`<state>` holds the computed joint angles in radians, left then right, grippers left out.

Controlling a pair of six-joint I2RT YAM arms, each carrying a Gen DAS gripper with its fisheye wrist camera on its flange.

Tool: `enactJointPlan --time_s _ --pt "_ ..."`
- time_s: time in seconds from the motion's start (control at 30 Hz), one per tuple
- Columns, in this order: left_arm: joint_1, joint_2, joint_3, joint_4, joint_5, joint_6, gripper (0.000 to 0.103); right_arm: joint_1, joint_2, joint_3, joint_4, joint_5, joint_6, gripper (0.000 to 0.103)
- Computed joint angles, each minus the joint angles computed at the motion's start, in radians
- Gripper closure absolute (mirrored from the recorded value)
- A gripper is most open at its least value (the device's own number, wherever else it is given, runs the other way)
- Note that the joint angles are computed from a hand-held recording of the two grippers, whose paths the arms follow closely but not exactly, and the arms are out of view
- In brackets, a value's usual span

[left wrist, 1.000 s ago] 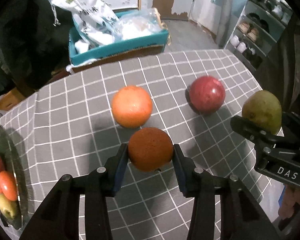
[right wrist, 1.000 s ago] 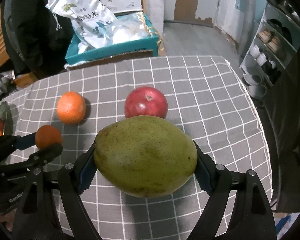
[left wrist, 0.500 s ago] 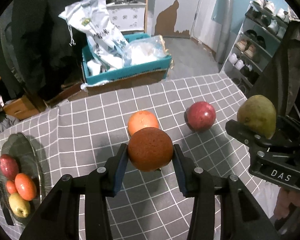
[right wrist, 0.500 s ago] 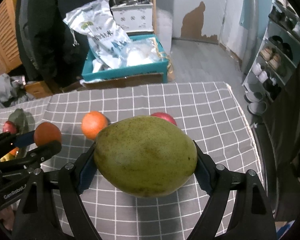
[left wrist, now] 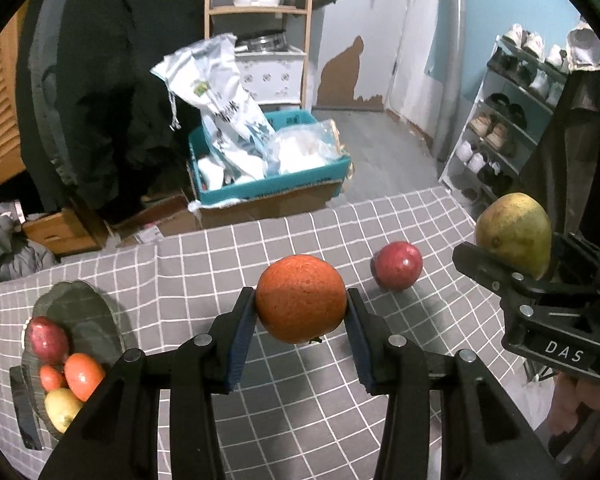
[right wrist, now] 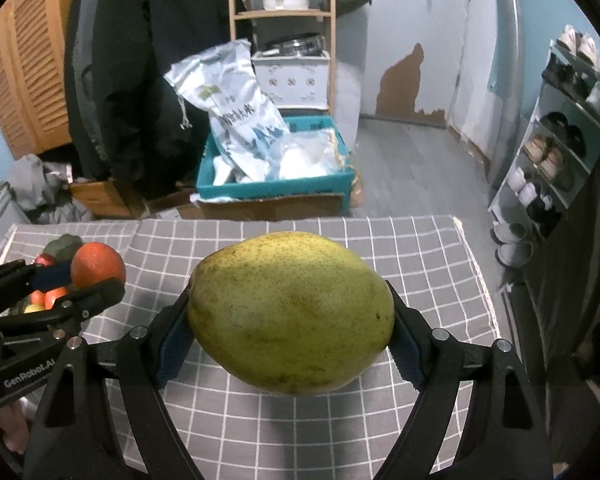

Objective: Organize fruits
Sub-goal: 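Carry the orange and the green pear over the green bowl with both grippers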

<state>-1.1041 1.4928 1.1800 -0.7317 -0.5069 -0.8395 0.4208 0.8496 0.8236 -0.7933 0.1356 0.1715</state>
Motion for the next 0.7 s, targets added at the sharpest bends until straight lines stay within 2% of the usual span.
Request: enactJointPlan --time_s 0.37,0.7 --pt "-0.025 -0.152 -0.033 -0.098 -0.095 -0.035 0.058 0.193 -0.004 0.082 -0.033 0.111 0.069 0.02" --pt "-0.036 -0.296 -0.076 -0.207 -0.168 -0.094 0.058 0.383 0.065 0.172 -0.038 0.218 0.146 0.02"
